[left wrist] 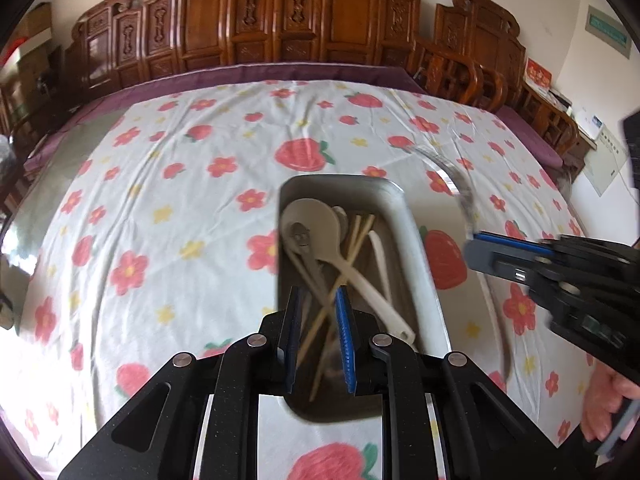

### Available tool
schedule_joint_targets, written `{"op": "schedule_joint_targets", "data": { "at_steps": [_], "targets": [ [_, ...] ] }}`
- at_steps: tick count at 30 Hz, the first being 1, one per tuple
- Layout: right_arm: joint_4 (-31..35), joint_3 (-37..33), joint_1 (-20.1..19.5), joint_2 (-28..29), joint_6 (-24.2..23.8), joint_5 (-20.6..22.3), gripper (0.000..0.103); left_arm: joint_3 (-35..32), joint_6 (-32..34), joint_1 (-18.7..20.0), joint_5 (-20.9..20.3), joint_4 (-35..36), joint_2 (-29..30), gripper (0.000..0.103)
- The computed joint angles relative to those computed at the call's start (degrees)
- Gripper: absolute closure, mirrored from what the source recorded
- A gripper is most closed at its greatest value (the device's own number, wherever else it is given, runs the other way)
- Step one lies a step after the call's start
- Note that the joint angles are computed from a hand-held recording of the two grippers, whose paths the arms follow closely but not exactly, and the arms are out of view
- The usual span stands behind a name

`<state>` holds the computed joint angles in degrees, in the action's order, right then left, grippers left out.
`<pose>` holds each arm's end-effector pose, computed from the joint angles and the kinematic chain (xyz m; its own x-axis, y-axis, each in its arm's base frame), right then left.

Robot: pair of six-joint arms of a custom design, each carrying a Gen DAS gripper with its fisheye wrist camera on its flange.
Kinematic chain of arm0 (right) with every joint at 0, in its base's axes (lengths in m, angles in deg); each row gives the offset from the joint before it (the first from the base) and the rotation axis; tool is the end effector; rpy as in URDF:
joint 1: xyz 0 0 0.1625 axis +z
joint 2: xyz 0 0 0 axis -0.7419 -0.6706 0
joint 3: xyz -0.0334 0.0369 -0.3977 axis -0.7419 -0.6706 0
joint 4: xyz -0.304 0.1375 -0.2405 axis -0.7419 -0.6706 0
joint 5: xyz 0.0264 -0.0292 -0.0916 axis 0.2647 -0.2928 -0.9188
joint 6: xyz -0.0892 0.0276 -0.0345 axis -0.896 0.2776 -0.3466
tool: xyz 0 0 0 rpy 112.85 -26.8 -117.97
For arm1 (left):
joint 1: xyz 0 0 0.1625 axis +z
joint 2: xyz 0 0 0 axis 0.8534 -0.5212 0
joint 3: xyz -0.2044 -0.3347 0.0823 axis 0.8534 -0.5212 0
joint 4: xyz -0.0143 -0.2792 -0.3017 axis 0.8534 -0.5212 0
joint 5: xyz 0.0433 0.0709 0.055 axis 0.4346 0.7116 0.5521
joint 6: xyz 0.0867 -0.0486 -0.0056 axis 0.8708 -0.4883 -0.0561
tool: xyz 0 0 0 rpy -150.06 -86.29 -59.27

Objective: Organize utensils
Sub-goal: 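Open the left tool to drop the metal spoon into the box, then open the right tool to drop the metal fork into the box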

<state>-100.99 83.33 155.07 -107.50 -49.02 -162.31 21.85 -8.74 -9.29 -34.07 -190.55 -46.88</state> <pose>0.3633 -0.7874 0.1603 -0.6534 -0.7086 0.2662 -0.7473 0.6600 -0.0774 -0.2639 -0.6432 0.2892 -0.7287 -0.2599 -0.6337 0.2352 0.7740 -0.5879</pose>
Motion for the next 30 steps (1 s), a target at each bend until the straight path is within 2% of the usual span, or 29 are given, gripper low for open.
{"op": "schedule_joint_targets", "data": {
  "at_steps": [5, 12, 19, 23, 26, 30],
  "targets": [
    [0.52, -0.98, 0.44, 1.96, 1.85, 0.20, 0.095, 3.03, -3.74, -1.60, 1.87, 3.60, -3.33, 0.087],
    [-0.42, -2.48, 0.98, 4.36, 1.93, -0.99, 0.095, 4.91, -8.13, -3.31, 4.02, 8.51, -6.19, 0.087],
    [-2.07, -2.13, 0.94, 3.97, 1.99, -1.05, 0.091, 5.64, -11.00, -4.98, 5.45, 11.51, -7.39, 0.087],
    [-5.30, 2.92, 0.88, 0.16, 0.66, -0.74, 0.091, 6.10, -12.60, -6.18, 6.34, 12.89, -7.95, 0.087],
    [-9.47, 9.59, 0.65, -4.83, -0.65, 0.25, 0.091, 6.39, -13.71, -7.24, 7.06, 13.41, -8.06, 0.085],
    [-15.09, 18.97, 0.19, -11.99, -2.87, 1.57, 0.091, 6.97, -14.53, -8.82, 7.88, 13.32, -7.96, 0.076]
  ]
}}
